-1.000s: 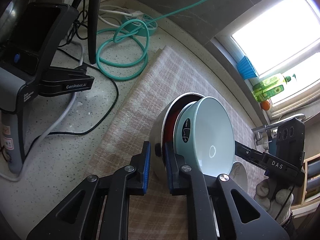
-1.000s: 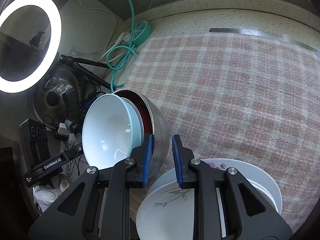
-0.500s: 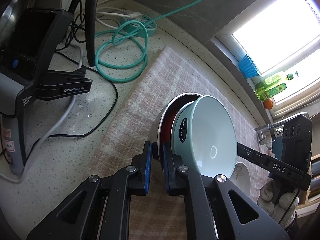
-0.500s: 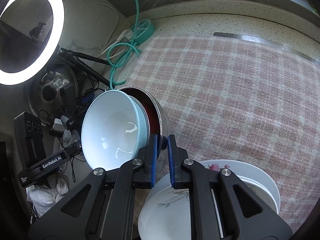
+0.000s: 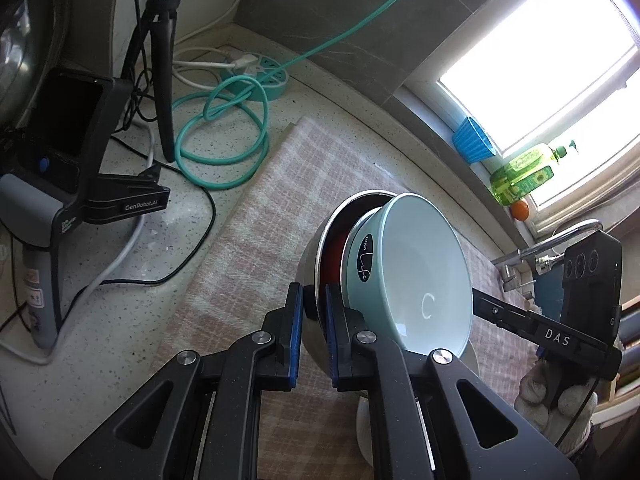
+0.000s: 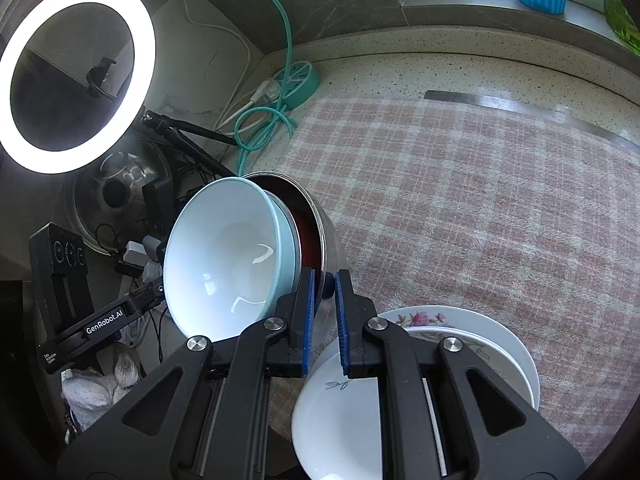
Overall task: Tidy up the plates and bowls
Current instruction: 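Lift the nested bowls with both grippers and lower them onto the plate stack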
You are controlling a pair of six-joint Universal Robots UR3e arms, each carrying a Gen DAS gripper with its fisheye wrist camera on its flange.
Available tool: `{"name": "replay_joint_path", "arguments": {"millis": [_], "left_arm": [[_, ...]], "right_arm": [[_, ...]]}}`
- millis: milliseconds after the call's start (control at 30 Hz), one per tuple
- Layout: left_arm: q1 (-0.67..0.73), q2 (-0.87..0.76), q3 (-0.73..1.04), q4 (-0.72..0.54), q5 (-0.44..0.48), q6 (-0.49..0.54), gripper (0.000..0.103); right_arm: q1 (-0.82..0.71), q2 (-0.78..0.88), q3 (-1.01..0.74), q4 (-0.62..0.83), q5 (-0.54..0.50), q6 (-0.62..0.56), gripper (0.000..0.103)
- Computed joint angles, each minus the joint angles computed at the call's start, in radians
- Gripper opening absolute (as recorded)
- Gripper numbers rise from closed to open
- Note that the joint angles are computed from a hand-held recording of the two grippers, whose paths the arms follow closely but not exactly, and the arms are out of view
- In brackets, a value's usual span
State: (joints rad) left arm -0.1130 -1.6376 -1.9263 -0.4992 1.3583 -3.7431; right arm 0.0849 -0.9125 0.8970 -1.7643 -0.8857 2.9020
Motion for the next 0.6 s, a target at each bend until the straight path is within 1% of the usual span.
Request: {"name": "replay_joint_path", "arguments": {"millis": [167,333,600], "left_arm": [[-0.044,0.006,0.037,-0.010,0.017,-0.018,0.008],[-0.095,-0.004,0.083,-0.016,0.029,-0.037,0.008],[-0.201,-0.070,0.172,-0.026,0.051,-0.074,0.009]], "right_arm": [[-0.042,-0.077,0.058,0.027,0.020,-0.042,0.011],[-0.100,-0.170,0.153,0.057,0.035,-0.101,0.011],[-0.213,-0.310,0.309,0.101,0.044,-0.191,0.011]]}}
